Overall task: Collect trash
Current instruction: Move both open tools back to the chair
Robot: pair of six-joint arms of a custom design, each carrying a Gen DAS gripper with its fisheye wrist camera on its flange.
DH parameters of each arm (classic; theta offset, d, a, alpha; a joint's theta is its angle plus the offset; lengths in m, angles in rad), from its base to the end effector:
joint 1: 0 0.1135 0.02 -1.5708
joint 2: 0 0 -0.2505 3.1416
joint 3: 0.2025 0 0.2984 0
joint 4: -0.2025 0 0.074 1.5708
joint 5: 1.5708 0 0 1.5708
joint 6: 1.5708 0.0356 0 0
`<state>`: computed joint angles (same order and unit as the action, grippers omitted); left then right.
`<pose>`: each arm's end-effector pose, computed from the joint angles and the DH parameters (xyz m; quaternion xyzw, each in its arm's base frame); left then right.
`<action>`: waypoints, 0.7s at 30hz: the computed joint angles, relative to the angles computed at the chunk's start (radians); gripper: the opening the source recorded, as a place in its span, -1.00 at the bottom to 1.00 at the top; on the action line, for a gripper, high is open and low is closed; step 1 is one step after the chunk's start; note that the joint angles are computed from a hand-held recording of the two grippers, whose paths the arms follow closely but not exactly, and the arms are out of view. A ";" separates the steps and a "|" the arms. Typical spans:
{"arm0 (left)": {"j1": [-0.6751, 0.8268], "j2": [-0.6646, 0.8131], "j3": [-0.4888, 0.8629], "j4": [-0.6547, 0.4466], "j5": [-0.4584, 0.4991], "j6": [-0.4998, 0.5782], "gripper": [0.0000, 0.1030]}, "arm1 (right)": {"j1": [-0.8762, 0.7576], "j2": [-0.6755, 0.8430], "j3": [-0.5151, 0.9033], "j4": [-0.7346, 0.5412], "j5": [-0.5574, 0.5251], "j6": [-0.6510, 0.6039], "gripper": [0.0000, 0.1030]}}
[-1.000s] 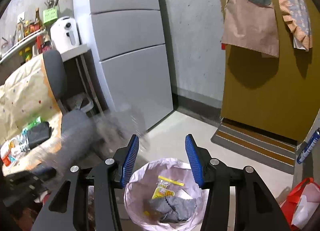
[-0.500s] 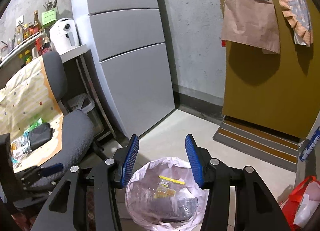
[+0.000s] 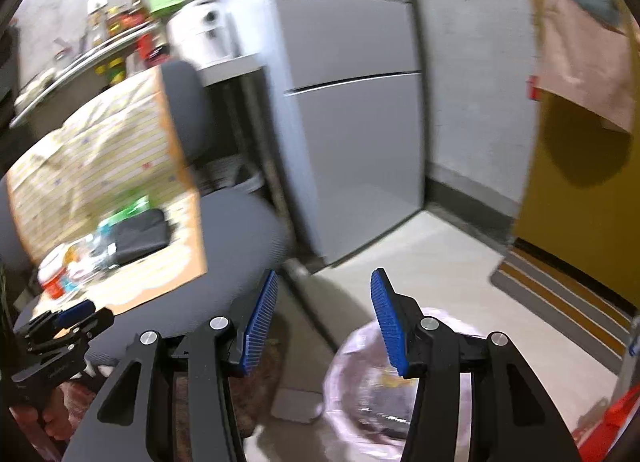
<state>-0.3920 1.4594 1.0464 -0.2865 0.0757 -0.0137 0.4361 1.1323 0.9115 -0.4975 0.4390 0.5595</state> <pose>0.3388 -0.1430 0.2296 0.1860 0.8868 -0.1186 0.4061 0.2710 0.1096 0.2649 0.1447 0.8814 0.0185 0.4492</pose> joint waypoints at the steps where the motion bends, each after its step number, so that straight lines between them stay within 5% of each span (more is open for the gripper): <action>1: 0.019 -0.013 -0.009 0.001 -0.003 -0.001 0.11 | 0.010 0.025 0.020 0.008 -0.006 -0.008 0.01; 14: 0.405 -0.063 -0.031 -0.012 0.004 -0.009 0.23 | 0.153 0.551 0.516 0.061 -0.157 -0.171 0.10; 21: 0.541 0.089 0.153 0.014 -0.052 -0.059 0.23 | 0.198 0.677 0.669 0.034 -0.169 -0.199 0.10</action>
